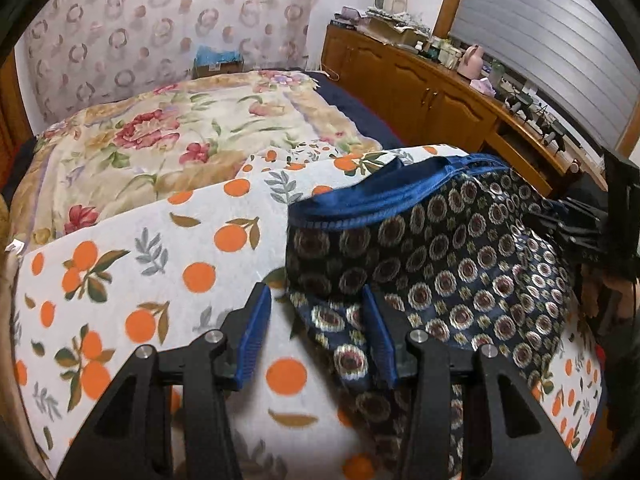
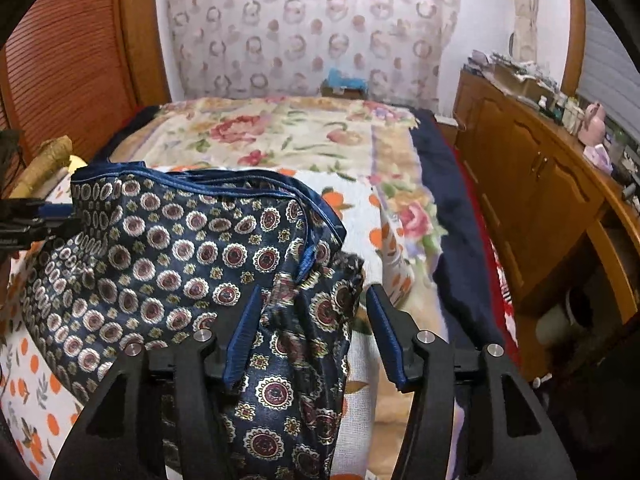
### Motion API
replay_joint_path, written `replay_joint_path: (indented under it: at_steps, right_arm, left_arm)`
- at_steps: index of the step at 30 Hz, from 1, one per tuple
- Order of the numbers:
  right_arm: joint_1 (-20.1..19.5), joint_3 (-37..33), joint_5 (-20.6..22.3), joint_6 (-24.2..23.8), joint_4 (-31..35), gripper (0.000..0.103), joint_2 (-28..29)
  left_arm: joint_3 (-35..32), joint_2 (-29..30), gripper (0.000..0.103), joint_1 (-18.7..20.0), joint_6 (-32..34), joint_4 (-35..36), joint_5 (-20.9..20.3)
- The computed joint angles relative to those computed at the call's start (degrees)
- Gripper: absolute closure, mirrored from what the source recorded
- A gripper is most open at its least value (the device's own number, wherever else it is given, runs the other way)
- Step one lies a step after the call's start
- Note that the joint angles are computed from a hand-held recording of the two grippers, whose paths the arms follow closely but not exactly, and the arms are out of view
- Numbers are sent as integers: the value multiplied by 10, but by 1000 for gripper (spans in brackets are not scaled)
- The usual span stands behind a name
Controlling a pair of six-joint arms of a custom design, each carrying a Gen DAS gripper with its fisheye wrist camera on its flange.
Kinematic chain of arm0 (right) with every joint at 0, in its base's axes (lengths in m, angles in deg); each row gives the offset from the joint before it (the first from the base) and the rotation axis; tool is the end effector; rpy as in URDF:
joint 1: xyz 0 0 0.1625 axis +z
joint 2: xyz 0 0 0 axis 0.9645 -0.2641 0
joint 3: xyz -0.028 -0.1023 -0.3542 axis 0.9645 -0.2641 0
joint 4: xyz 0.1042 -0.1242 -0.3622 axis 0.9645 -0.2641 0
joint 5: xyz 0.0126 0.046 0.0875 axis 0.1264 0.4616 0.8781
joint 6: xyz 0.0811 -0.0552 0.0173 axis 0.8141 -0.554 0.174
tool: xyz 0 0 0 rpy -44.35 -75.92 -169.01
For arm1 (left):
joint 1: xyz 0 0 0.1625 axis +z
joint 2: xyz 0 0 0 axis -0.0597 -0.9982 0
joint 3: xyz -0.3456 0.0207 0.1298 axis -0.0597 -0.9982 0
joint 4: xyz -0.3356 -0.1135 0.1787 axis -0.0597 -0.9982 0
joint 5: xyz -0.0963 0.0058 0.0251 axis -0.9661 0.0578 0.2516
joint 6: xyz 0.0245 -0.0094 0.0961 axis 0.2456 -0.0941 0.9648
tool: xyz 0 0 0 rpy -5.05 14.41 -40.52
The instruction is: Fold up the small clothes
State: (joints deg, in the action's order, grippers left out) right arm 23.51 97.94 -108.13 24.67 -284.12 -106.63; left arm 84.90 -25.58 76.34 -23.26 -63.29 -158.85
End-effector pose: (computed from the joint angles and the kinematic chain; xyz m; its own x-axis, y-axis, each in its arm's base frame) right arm 0.1516 -0.5613 0.0513 -0.6917 0.0410 0.7210 -0.4762 0.7247 -0.4981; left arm -0.0517 -0.7188 0.1792 -0.6663 0.6320 -0.3957 0.7227 0.6780 -0.1340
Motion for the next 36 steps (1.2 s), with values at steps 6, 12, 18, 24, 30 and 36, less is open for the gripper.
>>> replay_joint_path:
  at_steps: [6, 12, 18, 24, 30, 36]
  right_arm:
    - [-13, 5, 19, 22, 26, 43, -10]
    - [-21, 6, 42, 39, 61, 42, -23]
    - [-19, -1, 56, 33, 90, 48, -24]
    - [-24, 4, 93, 33, 116, 81, -34]
    - [-12, 10, 87, 18, 84, 94, -23]
    - [11, 22, 83, 9, 19, 95, -18]
  left_arm:
    - [-26, 26, 57, -1, -4, 2, -3]
    - [-38, 32, 57, 1, 4, 11, -15]
    - [-51, 27, 64, 10, -5, 49, -48]
    - [-37, 21, 64, 8, 1, 37, -42]
    - [-34, 12, 98, 10, 6, 69, -70]
    - [30, -44, 100, 2, 14, 13, -92]
